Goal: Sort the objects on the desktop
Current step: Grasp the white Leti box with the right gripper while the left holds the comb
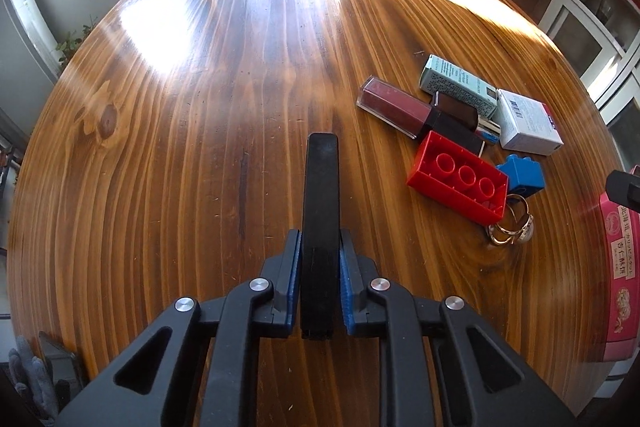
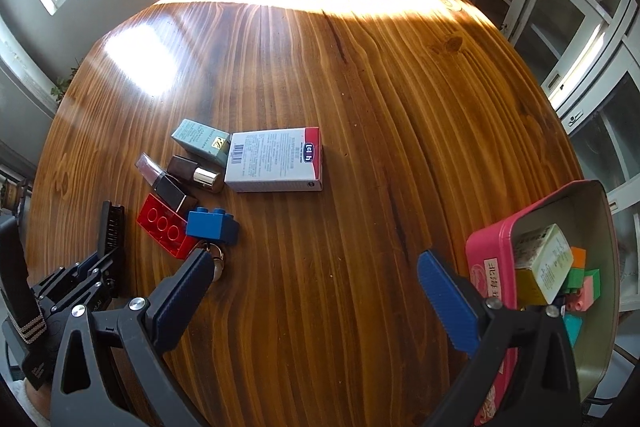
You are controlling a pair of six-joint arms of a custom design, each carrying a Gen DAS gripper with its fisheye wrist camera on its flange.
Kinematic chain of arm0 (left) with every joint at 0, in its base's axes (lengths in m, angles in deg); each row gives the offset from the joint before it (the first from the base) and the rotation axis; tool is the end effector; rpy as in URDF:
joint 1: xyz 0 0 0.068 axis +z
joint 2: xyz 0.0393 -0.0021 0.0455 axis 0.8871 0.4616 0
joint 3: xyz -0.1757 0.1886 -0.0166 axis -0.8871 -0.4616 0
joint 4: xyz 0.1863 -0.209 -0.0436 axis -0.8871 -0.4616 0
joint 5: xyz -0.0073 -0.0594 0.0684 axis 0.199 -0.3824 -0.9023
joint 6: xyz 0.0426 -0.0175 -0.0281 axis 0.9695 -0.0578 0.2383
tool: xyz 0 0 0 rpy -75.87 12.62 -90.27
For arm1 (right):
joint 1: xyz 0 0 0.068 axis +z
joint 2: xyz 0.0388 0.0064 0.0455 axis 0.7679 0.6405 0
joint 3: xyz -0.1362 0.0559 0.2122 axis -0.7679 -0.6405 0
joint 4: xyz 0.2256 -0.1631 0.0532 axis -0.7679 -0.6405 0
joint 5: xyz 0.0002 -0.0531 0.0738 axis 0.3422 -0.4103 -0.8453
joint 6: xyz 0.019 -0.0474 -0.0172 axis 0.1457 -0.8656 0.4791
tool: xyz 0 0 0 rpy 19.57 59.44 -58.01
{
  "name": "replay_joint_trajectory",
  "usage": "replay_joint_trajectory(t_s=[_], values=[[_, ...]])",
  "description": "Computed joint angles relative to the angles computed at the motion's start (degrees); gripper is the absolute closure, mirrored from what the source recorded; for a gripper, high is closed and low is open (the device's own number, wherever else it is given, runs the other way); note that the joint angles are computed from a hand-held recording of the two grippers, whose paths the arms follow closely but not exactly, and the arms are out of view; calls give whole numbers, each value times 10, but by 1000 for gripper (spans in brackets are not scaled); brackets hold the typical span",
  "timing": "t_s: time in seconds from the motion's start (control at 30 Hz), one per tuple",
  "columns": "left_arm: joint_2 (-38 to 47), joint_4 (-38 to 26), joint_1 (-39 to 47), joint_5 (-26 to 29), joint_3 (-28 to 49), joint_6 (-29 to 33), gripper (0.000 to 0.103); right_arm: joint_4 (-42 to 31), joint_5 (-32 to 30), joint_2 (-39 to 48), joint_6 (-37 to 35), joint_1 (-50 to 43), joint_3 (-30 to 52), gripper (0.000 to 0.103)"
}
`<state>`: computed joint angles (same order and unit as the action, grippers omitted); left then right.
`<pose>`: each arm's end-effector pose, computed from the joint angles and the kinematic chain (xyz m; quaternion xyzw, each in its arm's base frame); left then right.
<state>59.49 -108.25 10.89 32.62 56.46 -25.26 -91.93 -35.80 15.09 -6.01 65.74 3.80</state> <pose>0.1083 -0.1134 0.1549 -0.2517 0.9449 0.0504 0.2032 0.2490 0.0755 0.2486 -0.2347 0.9544 0.0893 0.1613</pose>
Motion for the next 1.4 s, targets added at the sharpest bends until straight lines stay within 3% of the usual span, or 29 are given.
replay_joint_trajectory(t_s=[0.3,0.5,0.7,0.87,1.0,1.3,1.4], values=[[45,-13,24,14,31,-10,83,33,-5,141,10,31,78,1],[149,19,67,4,83,31,83,51,-8,214,9,65,126,1],[135,45,74,-4,68,33,83,50,-11,257,13,75,147,1],[90,54,66,-15,37,13,83,73,25,259,16,89,121,1],[79,59,81,-23,29,37,83,106,76,246,9,114,88,1],[33,72,131,-7,11,111,83,146,80,237,40,121,63,0],[42,64,104,-17,11,86,83,159,81,221,43,123,42,2]])
